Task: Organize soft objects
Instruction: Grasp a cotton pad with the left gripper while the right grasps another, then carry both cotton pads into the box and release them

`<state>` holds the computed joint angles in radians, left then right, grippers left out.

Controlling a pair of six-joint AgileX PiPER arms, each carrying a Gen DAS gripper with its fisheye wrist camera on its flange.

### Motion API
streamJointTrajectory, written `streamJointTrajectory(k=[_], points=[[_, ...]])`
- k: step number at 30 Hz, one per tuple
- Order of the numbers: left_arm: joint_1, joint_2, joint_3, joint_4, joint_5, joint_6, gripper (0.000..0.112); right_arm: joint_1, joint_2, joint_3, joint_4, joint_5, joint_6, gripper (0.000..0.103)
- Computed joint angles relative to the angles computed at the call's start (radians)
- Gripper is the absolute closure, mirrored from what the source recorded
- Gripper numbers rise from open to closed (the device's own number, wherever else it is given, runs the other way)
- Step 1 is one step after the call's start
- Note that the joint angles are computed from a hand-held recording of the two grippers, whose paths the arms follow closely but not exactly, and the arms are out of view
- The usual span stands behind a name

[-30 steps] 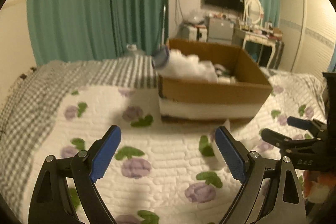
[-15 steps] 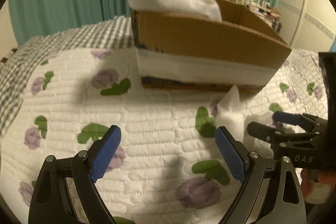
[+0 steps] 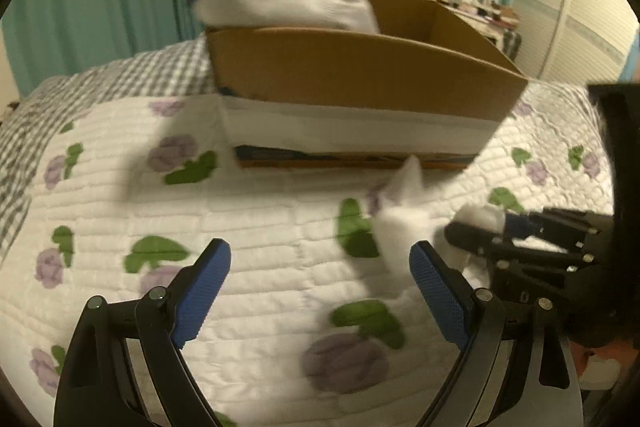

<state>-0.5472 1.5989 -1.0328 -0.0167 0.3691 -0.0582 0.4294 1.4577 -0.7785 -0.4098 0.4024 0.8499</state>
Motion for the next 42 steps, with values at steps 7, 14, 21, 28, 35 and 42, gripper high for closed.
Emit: streamJointTrajectory(k=[7, 14, 21, 28, 35, 42], points=[[-0.064, 0.083, -0.091, -0.016, 0.033, 0.007, 0.021, -0.092, -0.133, 0.08, -0.038, 0.003, 0.037, 0.072], [-0.085, 0.18, -0.176, -0.124, 0.075, 0.115, 0.058, -0.206, -0.194, 0.113, 0.148, -0.026, -0.158, 0.072], [-0.076, 0.107, -0.116, -0.255, 0.051, 0.276, 0.08, -0.195, -0.191, 0.122, 0.137, -0.024, -0.133, 0.072], [-0.046, -0.085, -0.051, -0.318, 0.104, 0.347, 0.081, -0.045, -0.35, 0.138, -0.122, 0.114, 0.194, 0.072], [-0.009, -0.267, -0.075, -0.276, 0.206, 0.305, 0.08, 0.2, -0.438, -0.045, -0.245, 0.435, 0.294, 0.072], [0.006, -0.331, -0.229, -0.199, 0.3, 0.266, 0.08, 0.46, -0.402, -0.328, -0.379, 0.735, 0.314, 0.072]])
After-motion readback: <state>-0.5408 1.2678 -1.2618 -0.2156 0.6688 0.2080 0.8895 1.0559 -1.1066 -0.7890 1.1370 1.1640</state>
